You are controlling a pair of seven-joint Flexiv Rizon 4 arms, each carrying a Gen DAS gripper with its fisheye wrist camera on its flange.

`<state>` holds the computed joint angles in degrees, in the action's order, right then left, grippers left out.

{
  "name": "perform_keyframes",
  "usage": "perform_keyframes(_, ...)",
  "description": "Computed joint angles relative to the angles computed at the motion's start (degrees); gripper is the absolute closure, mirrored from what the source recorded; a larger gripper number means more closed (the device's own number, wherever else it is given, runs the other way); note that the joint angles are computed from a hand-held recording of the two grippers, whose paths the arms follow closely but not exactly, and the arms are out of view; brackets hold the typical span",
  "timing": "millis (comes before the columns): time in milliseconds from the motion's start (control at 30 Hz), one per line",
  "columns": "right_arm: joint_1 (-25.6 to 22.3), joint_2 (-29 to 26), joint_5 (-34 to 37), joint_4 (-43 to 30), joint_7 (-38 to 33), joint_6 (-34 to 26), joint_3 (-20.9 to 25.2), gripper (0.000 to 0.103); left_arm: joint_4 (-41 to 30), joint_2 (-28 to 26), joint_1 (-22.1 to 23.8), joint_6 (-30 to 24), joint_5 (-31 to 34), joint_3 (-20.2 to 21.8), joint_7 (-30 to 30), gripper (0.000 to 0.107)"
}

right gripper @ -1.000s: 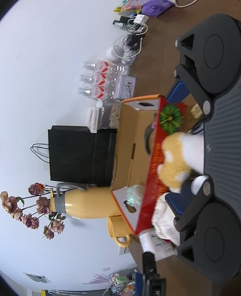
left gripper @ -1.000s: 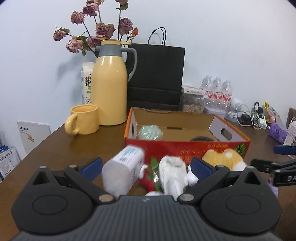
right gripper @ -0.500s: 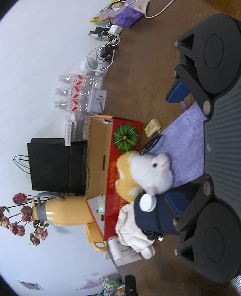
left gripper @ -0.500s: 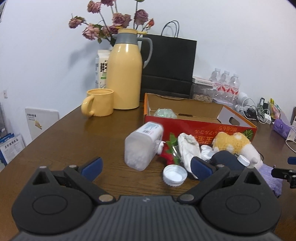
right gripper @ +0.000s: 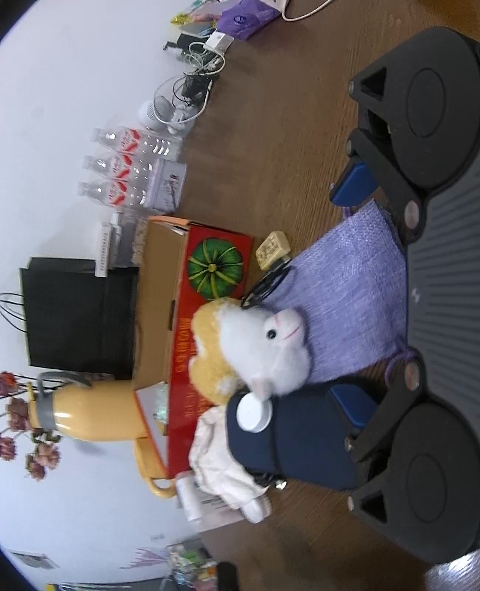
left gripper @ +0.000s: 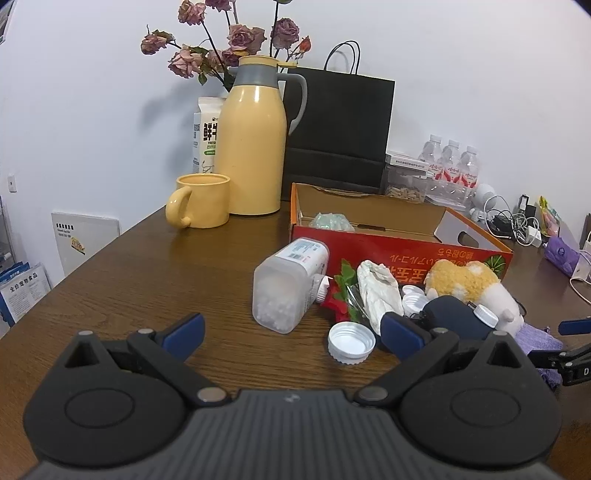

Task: Organize objects
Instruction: 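Move both grippers away from the box back over the table, then grasp the purple cloth bag with the right gripper while the left grasps the white container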

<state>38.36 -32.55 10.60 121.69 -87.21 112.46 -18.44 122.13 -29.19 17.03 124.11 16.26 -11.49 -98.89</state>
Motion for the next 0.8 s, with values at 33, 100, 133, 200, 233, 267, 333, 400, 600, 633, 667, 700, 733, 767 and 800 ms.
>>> perform_keyframes(33,-2.21,0.11,-1.31,-0.37,0.04,-0.04,1.96,0.000,0.03,0.02,-0.23,0.00,-0.25,0.23,0.07,0.004)
perform_keyframes(100,-6.19,0.24,-4.12,-1.24,0.08,-0.77,5.37,0.000,0.08,0.06,-0.49,0.00,-0.56,0.47,0.15,0.004)
perform_keyframes(133,-8.17,0.18,-5.47,-1.64,0.18,-0.91,7.07,0.000,0.16,0.13,-0.82,0.04,-0.87,0.76,0.29,0.004)
perform_keyframes(200,-13.01,0.08,-8.47,-2.53,1.00,-1.45,11.31,0.000,0.35,0.30,-1.19,0.11,-1.25,1.11,0.49,0.004)
perform_keyframes(233,-14.65,0.07,-9.62,-2.71,1.49,-1.65,12.69,0.000,0.39,0.41,-1.34,0.06,-1.42,1.24,0.59,0.004)
perform_keyframes(267,-14.69,0.04,-10.03,-2.68,1.52,-1.87,12.45,0.000,0.45,0.52,-1.60,0.01,-1.69,1.47,0.75,0.004)
perform_keyframes(333,-15.30,0.20,-11.53,-2.27,1.18,-2.56,12.61,0.001,0.53,0.67,-1.78,-0.09,-1.98,1.74,1.03,0.004)
perform_keyframes(400,-17.55,-0.06,-13.69,-2.11,1.14,-2.76,14.72,0.001,0.42,0.64,-2.32,-0.22,-2.61,2.12,1.43,0.004)
perform_keyframes(600,-18.54,-1.70,-14.59,-2.95,1.98,-0.33,15.56,0.000,-0.02,0.34,-3.26,-0.83,-3.64,2.15,2.33,0.004)
perform_keyframes(633,-18.37,-2.00,-14.42,-2.95,1.93,0.41,15.41,0.000,-0.10,0.30,-3.60,-0.99,-4.07,2.32,2.55,0.004)
perform_keyframes(667,-18.22,-2.16,-14.24,-3.04,1.99,0.68,15.27,0.000,-0.16,0.26,-3.87,-1.12,-4.48,2.46,2.72,0.004)
perform_keyframes(700,-18.68,-2.20,-14.52,-3.08,2.07,0.80,15.75,0.001,-0.21,0.20,-3.97,-1.21,-4.75,2.46,2.80,0.004)
perform_keyframes(733,-18.86,-2.21,-14.72,-3.08,2.03,0.94,15.91,0.004,-0.27,0.15,-4.08,-1.25,-5.02,2.47,2.87,0.004)
perform_keyframes(767,-18.84,-2.23,-14.72,-2.95,1.89,1.48,15.95,0.006,-0.28,0.13,-4.26,-1.27,-5.29,2.51,2.97,0.004)
perform_keyframes(800,-19.01,-2.24,-14.86,-2.78,1.72,2.01,16.18,0.012,-0.28,0.14,-4.27,-1.30,-5.36,2.41,3.00,0.004)
